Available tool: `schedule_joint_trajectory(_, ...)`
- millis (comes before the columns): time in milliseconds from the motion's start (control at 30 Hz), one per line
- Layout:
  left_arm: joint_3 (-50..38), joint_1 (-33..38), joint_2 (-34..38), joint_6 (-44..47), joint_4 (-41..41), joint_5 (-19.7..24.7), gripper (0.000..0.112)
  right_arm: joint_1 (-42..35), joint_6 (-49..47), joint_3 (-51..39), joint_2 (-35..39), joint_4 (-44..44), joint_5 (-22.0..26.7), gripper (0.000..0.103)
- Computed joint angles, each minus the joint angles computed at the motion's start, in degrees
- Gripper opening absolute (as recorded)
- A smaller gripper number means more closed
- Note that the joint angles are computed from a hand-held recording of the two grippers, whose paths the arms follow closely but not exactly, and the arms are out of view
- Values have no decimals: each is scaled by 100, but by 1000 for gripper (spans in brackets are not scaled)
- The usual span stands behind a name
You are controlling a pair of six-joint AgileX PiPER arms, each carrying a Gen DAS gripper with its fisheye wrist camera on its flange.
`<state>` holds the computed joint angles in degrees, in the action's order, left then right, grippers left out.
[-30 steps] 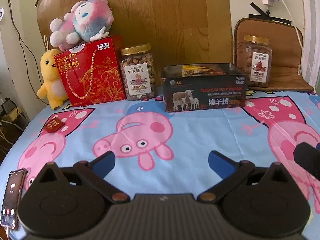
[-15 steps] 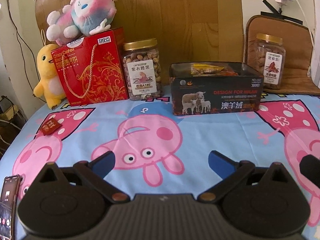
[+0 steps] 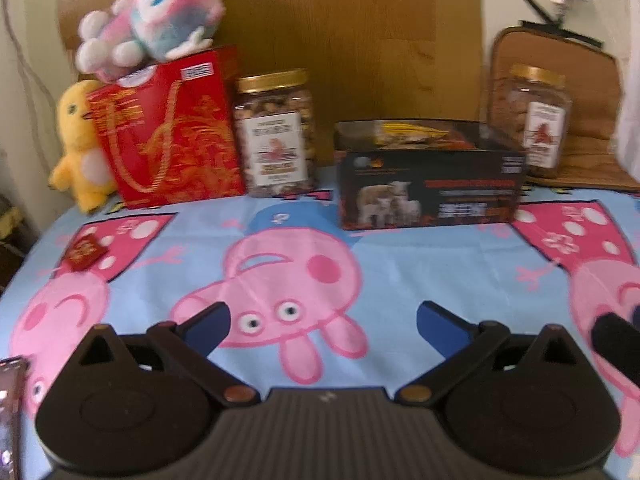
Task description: Organize snacks
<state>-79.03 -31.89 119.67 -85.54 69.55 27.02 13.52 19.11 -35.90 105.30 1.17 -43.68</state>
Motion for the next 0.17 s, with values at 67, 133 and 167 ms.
schedule_joint_trajectory(67,68,29,-49,69,-43,-210,103,8,-10,-30,16,7,33,77)
schedule_joint_trajectory(133,132,-12,-82,-160,175,-221,103,17,-42,-33,8,40,44,77)
schedule_joint_trajectory(167,157,-27,-98,-257,254,-230,103,20,-59,-12,-4,62,14,77)
